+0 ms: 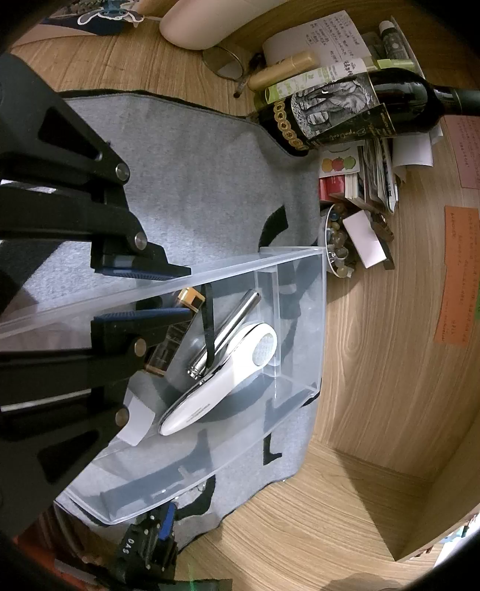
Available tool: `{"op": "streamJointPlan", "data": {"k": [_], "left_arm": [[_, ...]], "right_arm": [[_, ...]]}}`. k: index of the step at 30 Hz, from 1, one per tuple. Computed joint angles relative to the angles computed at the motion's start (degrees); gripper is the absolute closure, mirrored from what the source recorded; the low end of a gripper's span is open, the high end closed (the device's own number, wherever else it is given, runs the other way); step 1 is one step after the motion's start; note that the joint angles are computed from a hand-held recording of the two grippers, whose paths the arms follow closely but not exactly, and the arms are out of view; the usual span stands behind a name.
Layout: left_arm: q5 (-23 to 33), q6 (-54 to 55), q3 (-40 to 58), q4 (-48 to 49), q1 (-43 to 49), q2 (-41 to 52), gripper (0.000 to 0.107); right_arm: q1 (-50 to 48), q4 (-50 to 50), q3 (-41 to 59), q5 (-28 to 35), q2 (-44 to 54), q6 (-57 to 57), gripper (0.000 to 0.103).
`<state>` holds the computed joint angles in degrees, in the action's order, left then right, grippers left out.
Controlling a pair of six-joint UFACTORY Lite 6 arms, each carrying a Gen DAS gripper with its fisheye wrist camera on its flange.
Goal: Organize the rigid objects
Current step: 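Move the right tool to the keys on the mat and grasp them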
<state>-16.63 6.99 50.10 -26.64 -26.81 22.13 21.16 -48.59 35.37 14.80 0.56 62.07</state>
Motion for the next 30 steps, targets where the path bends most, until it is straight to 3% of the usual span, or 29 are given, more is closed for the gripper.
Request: {"op": "streamJointPlan", "data": {"k": [2,3,4,8,12,15,20,30], "left_arm": [[0.09,0.61,0.31,-0.66,-0.07,0.17,0.093],[0.09,0.61,0.31,-0.66,-0.07,0.17,0.093],[0.14,0.34,0.33,-0.41,-0.07,0.16,0.093],[0.35,-0.68,0.69,0.53,0.12,0.31,0.093],[0.37,-2.51,0.67,2.27,0.4,0.34,0.093],[0.56,-3.57,0.88,3.52,0.72,0.52,0.093],[0.51,-3.06,1.07,3.28,0.74,0.79,0.093],[0.63,-5.82,1.58,6.07,1.21,1.61,0.093]], "right_arm": [[-0.71,0.25,-0.06,0.35,-1.43,-0.51,0.074],[-0.88,-1.9,-0.03,0.33,-2.16,1.7,0.063],[-0.83,-3.99,0.23,0.21,-2.45,3.99,0.058],[-1.51,-4.48,4.73,-0.41,2.31,2.67,0.058],[-2.3,5.37,11.29,-1.59,11.24,-8.1,0.058],[-1.23,1.88,13.03,-2.12,13.88,-4.38,0.042],[0.22,-9.49,14.87,-1.8,16.76,6.55,0.04],[0.18,-11.53,14.46,-1.04,15.77,8.66,0.045]]}}
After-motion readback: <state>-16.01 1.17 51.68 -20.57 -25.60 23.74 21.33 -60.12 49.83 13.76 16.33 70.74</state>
